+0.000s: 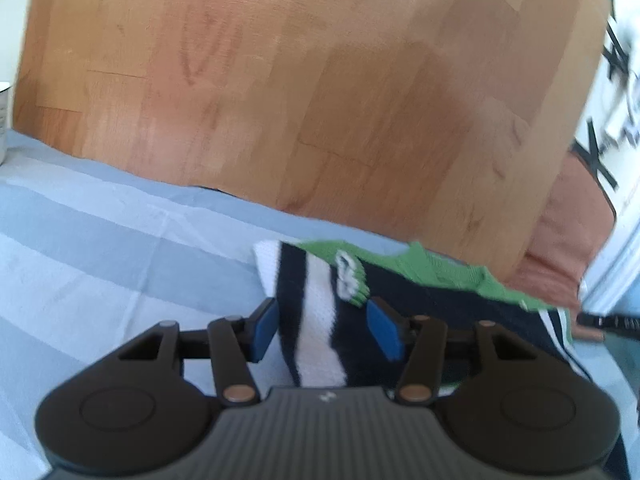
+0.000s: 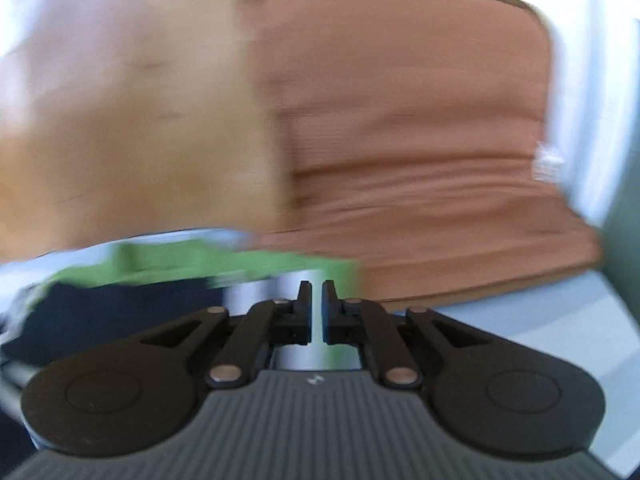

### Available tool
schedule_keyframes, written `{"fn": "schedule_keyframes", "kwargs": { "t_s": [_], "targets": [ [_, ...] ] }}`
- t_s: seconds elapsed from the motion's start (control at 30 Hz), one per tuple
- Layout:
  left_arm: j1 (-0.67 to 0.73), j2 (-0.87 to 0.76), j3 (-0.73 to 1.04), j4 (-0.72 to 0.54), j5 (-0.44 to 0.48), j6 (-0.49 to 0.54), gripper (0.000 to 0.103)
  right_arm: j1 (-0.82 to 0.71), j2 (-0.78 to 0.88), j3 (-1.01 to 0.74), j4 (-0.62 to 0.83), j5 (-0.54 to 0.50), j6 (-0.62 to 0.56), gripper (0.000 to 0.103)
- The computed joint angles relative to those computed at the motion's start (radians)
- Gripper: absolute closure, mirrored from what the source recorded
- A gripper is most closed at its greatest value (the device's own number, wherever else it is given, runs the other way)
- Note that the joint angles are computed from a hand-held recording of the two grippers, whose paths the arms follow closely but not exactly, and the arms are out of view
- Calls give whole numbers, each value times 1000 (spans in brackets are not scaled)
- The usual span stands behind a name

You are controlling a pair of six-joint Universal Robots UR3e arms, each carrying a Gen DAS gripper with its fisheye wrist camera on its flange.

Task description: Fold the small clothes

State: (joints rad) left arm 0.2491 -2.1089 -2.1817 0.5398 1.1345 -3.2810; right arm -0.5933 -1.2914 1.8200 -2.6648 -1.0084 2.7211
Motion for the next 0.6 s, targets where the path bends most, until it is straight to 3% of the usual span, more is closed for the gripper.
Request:
{"fn": "schedule_keyframes", "kwargs": {
  "t_s": [0.13, 0.2, 0.27, 0.37, 0.43, 0.5, 0.6],
  "targets": [
    [51, 2, -30, 62, -16, -88, 53, 185, 20, -37, 52, 101, -68, 84],
    [76, 7, -40, 69, -35, -107, 53, 300, 93, -109, 55, 118, -97, 73],
    [91, 11, -41, 61, -49, -112, 53, 403, 194, -216, 46, 84, -109, 65],
    [112, 14, -41, 53, -89, -110, 53, 525, 309, -308, -45, -37, -122, 63],
    [113, 16, -37, 43, -98, -106, 53, 564, 387, -394, -43, -98, -105, 65],
    [111, 17, -29, 30, -103, -105, 53, 554, 378, -385, -48, -85, -91, 91],
    [113, 16, -23, 27, -111, -116, 53, 495, 284, -305, 0, 30, -116, 93]
  ]
}}
